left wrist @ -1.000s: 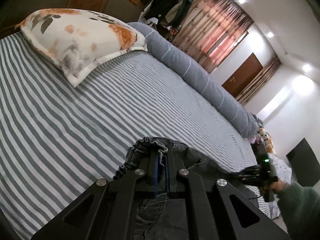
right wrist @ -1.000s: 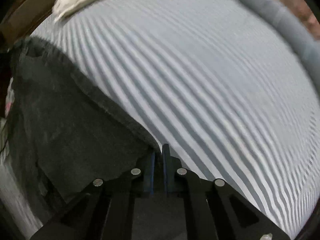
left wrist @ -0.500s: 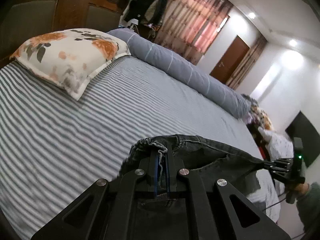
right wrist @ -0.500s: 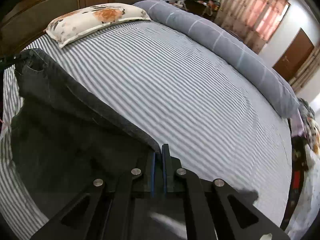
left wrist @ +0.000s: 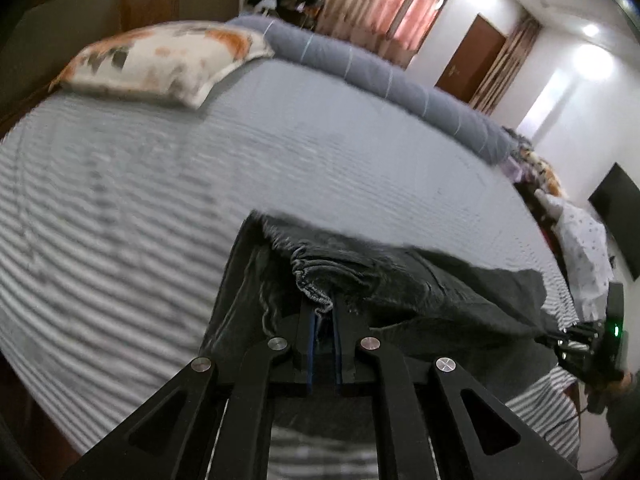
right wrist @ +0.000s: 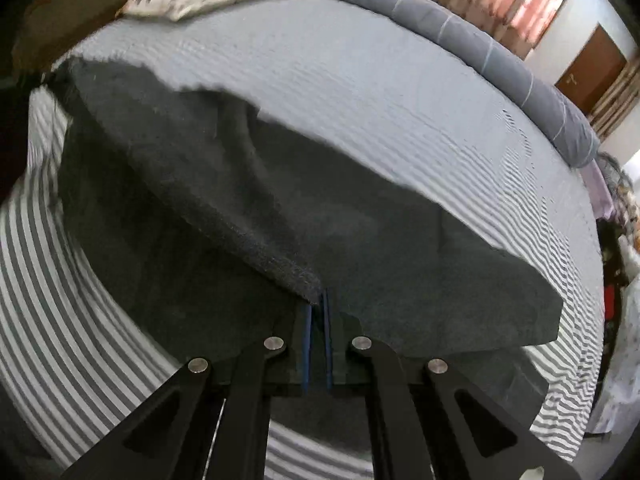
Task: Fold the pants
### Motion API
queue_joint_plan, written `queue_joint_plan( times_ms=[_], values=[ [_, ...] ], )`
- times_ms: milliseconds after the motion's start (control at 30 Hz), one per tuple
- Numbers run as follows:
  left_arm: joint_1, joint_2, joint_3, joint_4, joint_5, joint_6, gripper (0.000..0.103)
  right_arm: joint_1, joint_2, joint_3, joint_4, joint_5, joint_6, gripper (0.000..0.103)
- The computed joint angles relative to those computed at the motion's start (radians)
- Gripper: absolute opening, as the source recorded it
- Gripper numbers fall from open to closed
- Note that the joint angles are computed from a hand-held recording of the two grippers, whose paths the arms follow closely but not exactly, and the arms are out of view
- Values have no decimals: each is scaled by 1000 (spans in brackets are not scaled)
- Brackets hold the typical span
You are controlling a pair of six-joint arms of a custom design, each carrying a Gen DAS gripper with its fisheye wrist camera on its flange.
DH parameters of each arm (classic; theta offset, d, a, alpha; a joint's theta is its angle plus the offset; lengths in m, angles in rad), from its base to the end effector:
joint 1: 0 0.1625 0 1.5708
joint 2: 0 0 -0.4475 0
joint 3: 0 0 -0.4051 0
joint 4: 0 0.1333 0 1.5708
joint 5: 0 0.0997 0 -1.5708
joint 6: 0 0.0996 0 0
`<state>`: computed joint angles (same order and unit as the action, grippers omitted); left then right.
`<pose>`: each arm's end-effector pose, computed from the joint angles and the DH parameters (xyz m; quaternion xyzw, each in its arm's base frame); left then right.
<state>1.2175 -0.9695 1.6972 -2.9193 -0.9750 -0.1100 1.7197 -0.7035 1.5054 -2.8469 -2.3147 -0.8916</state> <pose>-0.0594 -0.7079 0.2530 0.0215 0.9144 -0.3484 0.2050 0.1757 -0.7271 0.1412 0.3761 -0.8282 0.0757 0.4086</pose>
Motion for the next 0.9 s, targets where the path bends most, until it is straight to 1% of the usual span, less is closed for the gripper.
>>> queue_joint_plan(
  times_ms=[67,133,167,267,300,367,400,433,467,500,533,567,600,633,733,767,800,833,867,900],
  values=[
    [6,3,6,49,33,-24,9,-4,6,31,-30,-15,-21,3],
    [13,6,4,85,47,-35,11,-10,17,51,-50,-25,-28,3],
    [16,4,7,111,51,-68,11,-12,26,56,-63,-34,-38,4],
    [21,-17,17,185,33,-154,19,-20,40,59,-70,-45,-31,5],
    [21,-25,20,202,28,-167,22,-24,46,61,-84,-46,-34,7],
    [13,-51,38,244,33,-224,28,-32,44,56,-70,-28,-1,10],
    [14,-70,50,256,6,-256,33,-35,42,54,-59,-22,26,11],
    [14,-86,64,250,-21,-283,39,-39,37,57,-56,-11,48,11],
    [15,-100,76,239,-49,-311,43,-42,33,60,-59,-2,69,11],
    [15,-105,80,233,-65,-326,49,-43,32,63,-66,0,75,15],
    [16,-112,88,212,-106,-355,51,-43,30,67,-69,2,82,17],
    [21,-119,100,183,-153,-389,51,-43,29,73,-84,3,86,20],
    [23,-120,104,172,-183,-415,51,-40,26,86,-99,-1,91,24],
    [25,-117,107,161,-207,-441,51,-37,23,95,-107,-4,94,25],
    [31,-100,91,160,-244,-493,51,-27,-6,131,-130,13,115,27],
    [36,-91,90,140,-269,-514,51,-24,-22,145,-126,27,133,31],
    [37,-84,89,115,-277,-526,51,-22,-46,162,-117,51,163,38],
    [36,-81,86,105,-281,-534,51,-22,-68,184,-113,67,190,42],
    [43,-73,83,78,-296,-561,51,-25,-90,188,-76,92,242,49],
    [47,-68,77,73,-300,-573,51,-30,-104,182,-41,117,287,50]
  ],
)
